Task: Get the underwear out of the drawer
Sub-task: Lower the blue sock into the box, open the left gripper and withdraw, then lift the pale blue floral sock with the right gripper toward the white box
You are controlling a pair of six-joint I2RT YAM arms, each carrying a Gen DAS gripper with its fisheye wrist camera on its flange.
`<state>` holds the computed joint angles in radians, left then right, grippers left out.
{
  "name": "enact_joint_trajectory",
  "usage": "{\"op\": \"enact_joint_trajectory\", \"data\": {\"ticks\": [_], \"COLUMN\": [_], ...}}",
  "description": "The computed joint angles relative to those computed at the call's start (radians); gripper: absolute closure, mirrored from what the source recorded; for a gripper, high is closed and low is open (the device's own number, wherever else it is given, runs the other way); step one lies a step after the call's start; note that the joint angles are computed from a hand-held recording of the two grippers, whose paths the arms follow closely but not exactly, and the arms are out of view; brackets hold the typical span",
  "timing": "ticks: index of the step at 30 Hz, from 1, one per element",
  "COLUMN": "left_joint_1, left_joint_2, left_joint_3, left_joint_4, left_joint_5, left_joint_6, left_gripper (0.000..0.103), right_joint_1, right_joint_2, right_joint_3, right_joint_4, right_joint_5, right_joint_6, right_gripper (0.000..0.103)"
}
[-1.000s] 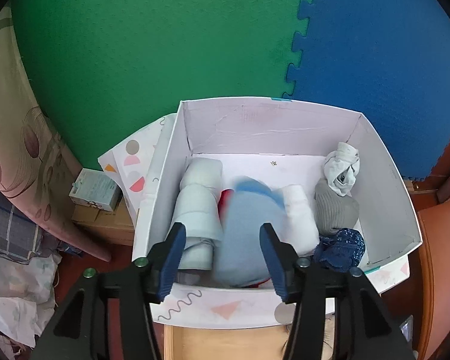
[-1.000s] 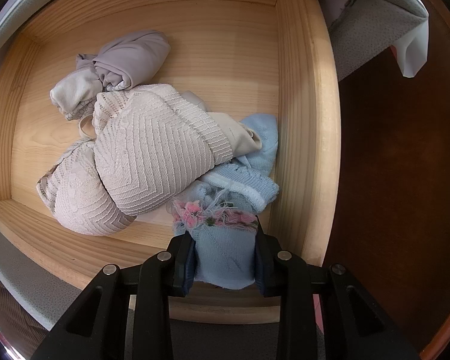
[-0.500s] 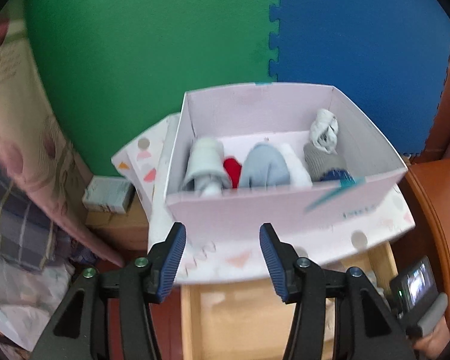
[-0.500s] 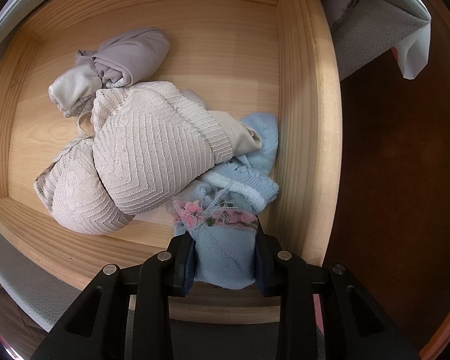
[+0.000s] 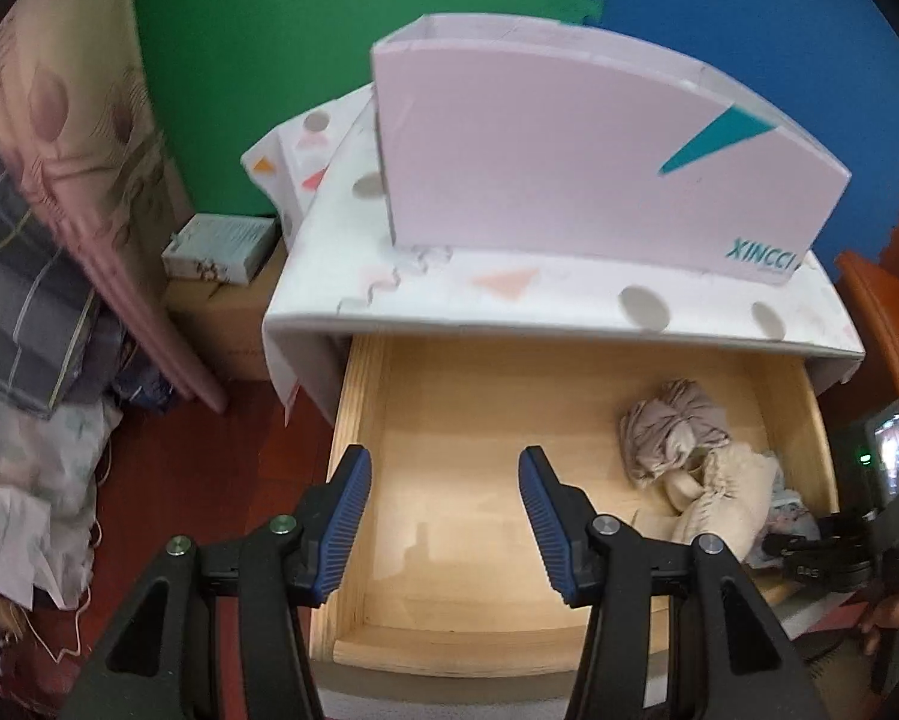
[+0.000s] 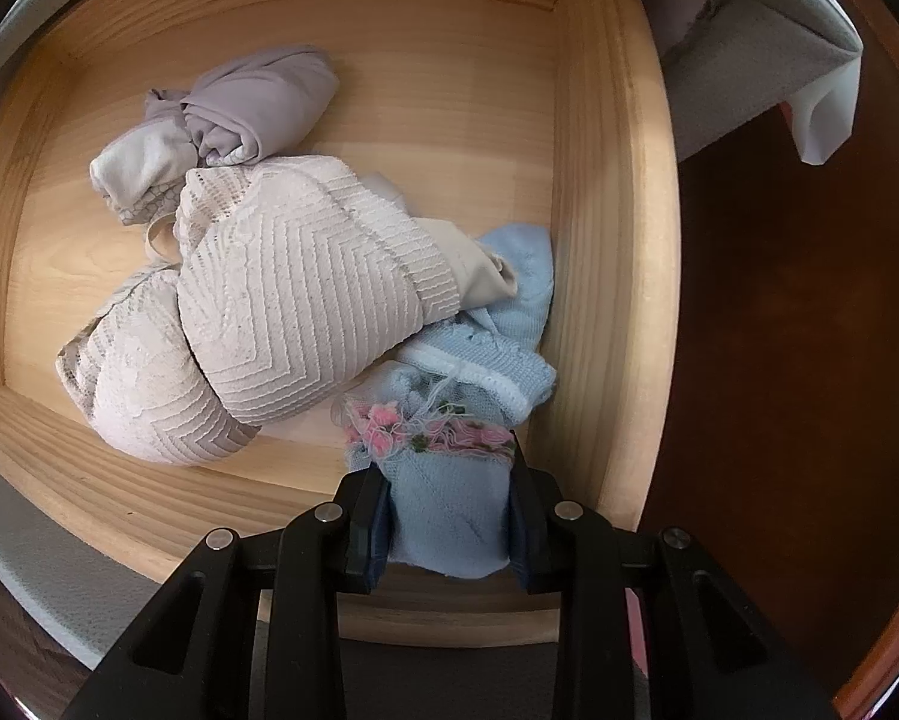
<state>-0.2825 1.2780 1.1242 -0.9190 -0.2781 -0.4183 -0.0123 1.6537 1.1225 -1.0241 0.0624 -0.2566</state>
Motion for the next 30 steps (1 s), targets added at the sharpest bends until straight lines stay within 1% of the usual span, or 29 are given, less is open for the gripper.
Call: {"op": "enact_joint_trajectory", "data": {"ticks": [8,11,15,17,19,25,30], "left_joint_1": [0.012,0.025,0.033,0.028,0.034,0.084,0.093], "left_joint_2": [-0.031,-0.027,-0.048,-0.047,-0.066,-0.111,-0.120], "left_joint_3": [-0.120,-0.128,-0.154,-0.153,-0.166,-0.192,-0.195], "left_joint_4": [0.079,0.078,0.098,0.092,0.102,0.122,0.127], "left_joint_5": [0.026,0.068,0.069,0.030,0.015,0.042,0.057], "left_joint_6": [-0.043,-0.047,-0.069,-0.089,-0.106,-0.125,-0.113], "left_gripper": [0.051,0.051,0.051,0.051,0.051,0.051,0.051], "right_joint_1": [-0.002,-0.007,-0.007,-0.013,-0.025,-0.072,-0.105], "right_joint_2": [-0.012,-0.023,-0.052,-0.074,-0.093,-0.151,-0.229], "right_joint_3": [-0.010,-0.011,-0.028,-0.036,-0.043,-0.061,-0.084], "right_joint_4": [0.013,0.010,0.024,0.025,0.028,0.042,0.049], "right_joint_5": [-0.005,-0.001,0.005,-0.007,-0.019,-0.061,-0.094], "right_joint_6": [0.010,0.002,0.003,0.003,-0.001,-0.020,-0.044], "right_gripper": [0.075,0.075,0.075,0.075,0.075,0.075,0.075]}}
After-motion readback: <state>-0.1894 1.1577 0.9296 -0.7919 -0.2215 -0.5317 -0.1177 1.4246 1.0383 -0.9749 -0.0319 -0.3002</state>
